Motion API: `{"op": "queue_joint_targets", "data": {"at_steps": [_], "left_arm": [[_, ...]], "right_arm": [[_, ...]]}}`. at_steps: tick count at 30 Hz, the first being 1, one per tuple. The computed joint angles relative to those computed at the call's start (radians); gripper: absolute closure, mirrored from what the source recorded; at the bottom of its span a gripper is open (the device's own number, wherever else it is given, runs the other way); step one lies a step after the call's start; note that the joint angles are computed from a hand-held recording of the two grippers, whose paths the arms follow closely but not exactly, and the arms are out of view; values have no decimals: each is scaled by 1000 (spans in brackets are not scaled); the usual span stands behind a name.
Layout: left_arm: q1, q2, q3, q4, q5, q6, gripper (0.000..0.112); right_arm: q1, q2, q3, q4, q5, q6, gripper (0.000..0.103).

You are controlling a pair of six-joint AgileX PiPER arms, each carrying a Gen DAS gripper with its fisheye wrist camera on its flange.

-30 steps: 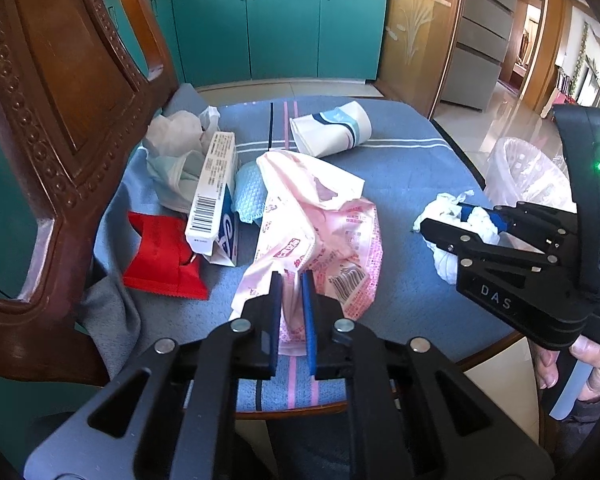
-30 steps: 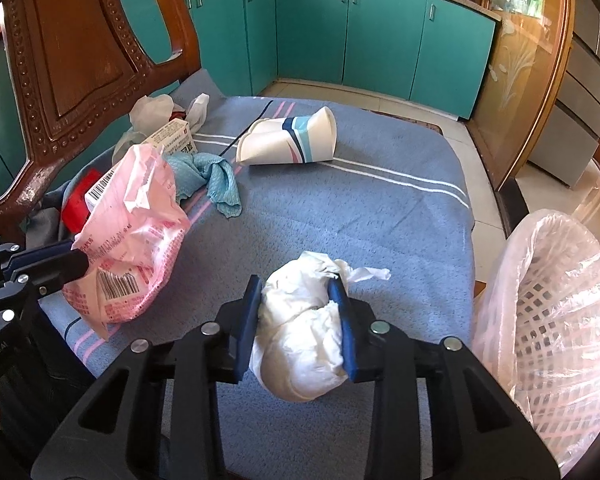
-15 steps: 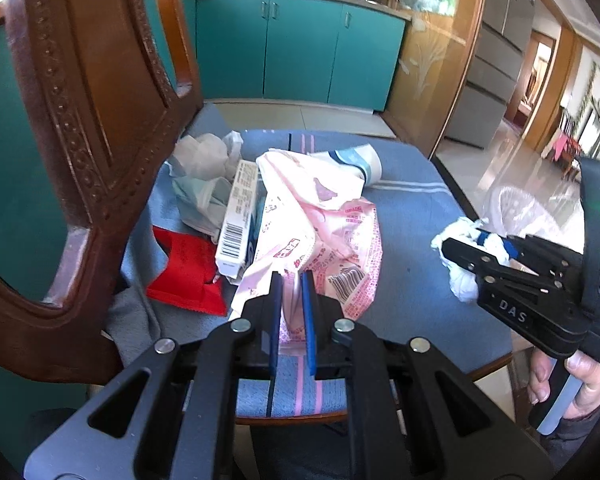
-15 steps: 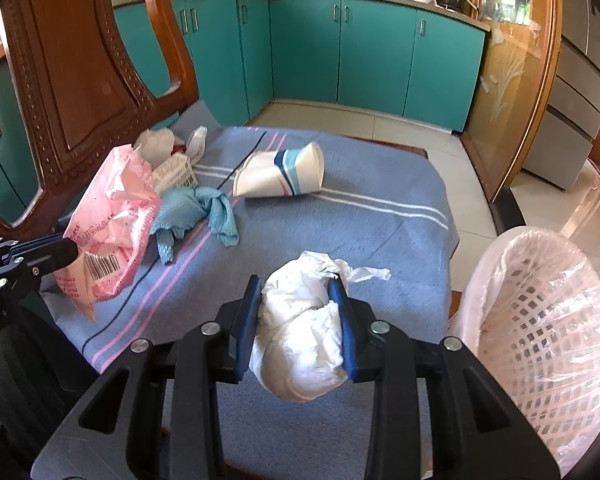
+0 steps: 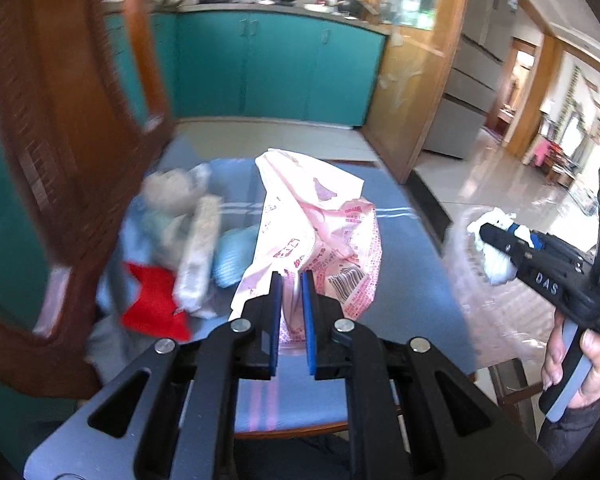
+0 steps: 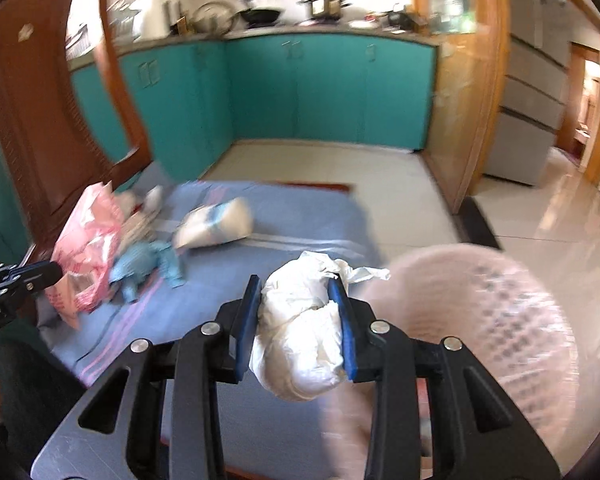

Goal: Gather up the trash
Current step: 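Open both grippers over the wastebasket to drop the pink bag and tissue ball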

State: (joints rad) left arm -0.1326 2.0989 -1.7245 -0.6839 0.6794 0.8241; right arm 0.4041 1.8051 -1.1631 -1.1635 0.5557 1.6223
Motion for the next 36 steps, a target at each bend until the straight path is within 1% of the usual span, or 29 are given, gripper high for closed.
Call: {"op": "queue_joint_targets", "data": {"at_steps": [3,6,7,9,11,12,14,17,19,21,22,23,24,25,26,27,29,33,34,36], "left_arm": [[-65,-8,-21,-30,33,28,101],[-146,-8,-48,-51,68,51,101],[-184,3,-72,-59,93,61,101],[-232,22,-102,-58,117,60,101],[-295,67,-165,-23,150,19,101],[-327,98,-208,-9,178,-4,101],[-366,137,-255,9,211,-31,101],[-426,174,-288,56,215,-64,100],[-442,207,-330,70,233,-68,99],[-455,213,-333,81,227,-72,98],[-457,218,-338,82,227,-75,93],[-455,230,-355,82,236,-79,85],[-454,235,-362,83,237,-88,79],[-450,233,-361,81,236,-91,69],[-444,230,-358,75,233,-90,65],[-437,227,-352,68,229,-86,65],[-426,204,-308,63,203,-75,65],[-392,123,-162,80,71,-63,61],[-376,105,-135,89,45,-69,57],[-345,99,-131,110,25,-86,54]], "right_arm": [[-31,-118,141,-59,83,105,68],[-82,-210,270,-64,116,169,68],[-98,-230,299,-60,120,181,68],[-146,-285,382,-47,105,212,68],[-180,-316,439,-59,74,248,68],[-187,-330,462,-63,69,260,68],[-191,-340,492,-70,68,285,68],[-203,-347,520,-83,48,314,68],[-213,-339,525,-89,29,326,68],[-223,-335,530,-99,11,337,65],[-224,-333,528,-99,7,338,64],[-225,-330,526,-100,6,340,63],[-225,-328,524,-100,5,341,62],[-224,-327,522,-96,8,339,57],[-223,-324,518,-98,11,343,52],[-220,-324,519,-102,13,347,51],[-215,-321,517,-105,19,353,42],[-213,-307,503,-96,19,346,37],[-216,-297,491,-89,14,335,36],[-222,-276,471,-82,0,318,36]]}}
